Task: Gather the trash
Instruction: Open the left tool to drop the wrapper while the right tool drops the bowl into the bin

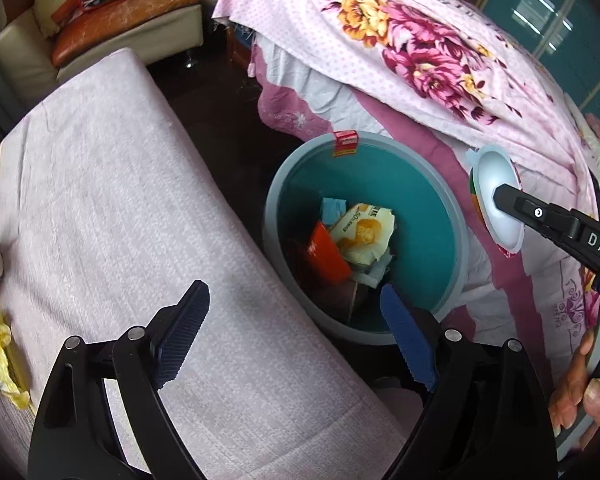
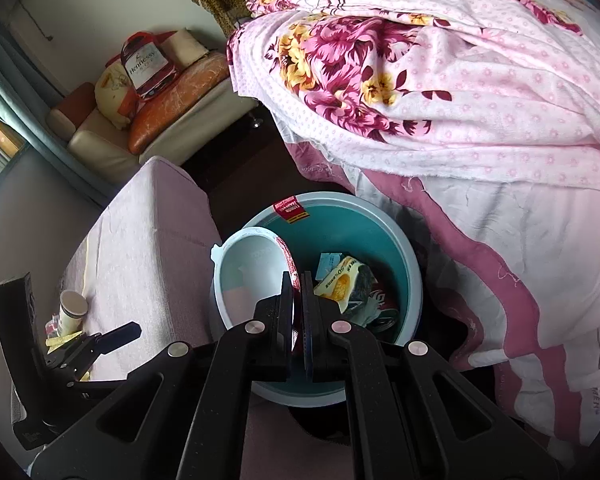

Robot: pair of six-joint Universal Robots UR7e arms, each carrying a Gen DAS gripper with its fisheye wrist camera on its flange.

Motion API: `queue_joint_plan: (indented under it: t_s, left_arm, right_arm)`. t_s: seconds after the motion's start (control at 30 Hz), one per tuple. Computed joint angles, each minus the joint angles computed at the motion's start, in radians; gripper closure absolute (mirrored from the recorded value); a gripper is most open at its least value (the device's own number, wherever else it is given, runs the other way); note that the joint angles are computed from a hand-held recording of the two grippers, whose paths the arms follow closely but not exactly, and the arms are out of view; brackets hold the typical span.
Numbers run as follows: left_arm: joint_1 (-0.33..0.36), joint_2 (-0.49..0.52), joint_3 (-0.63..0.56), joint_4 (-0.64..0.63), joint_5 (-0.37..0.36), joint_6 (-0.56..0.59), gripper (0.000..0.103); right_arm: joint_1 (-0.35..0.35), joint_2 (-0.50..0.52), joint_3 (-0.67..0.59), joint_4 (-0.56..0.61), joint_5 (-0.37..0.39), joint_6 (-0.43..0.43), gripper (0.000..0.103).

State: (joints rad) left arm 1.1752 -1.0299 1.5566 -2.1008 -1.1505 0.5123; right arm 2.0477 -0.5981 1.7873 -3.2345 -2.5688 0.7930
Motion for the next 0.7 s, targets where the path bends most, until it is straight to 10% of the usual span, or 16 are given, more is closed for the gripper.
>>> queue_joint_plan:
  t_s: [0.6,0.7]
  left_arm:
    - [0.053,-0.028,-0.046,0.059,-0.027,-0.049,0.012]
    - [0.066,-0.029,-0.063,0.076,-0.037,-0.058,0.012]
  right_arm:
    - [-0.020,0.045,-0.124,0.171,0.042,0.015,0.094]
    - [-0.025,0.057,-0.146,0.176,0.058,0.013,0.075]
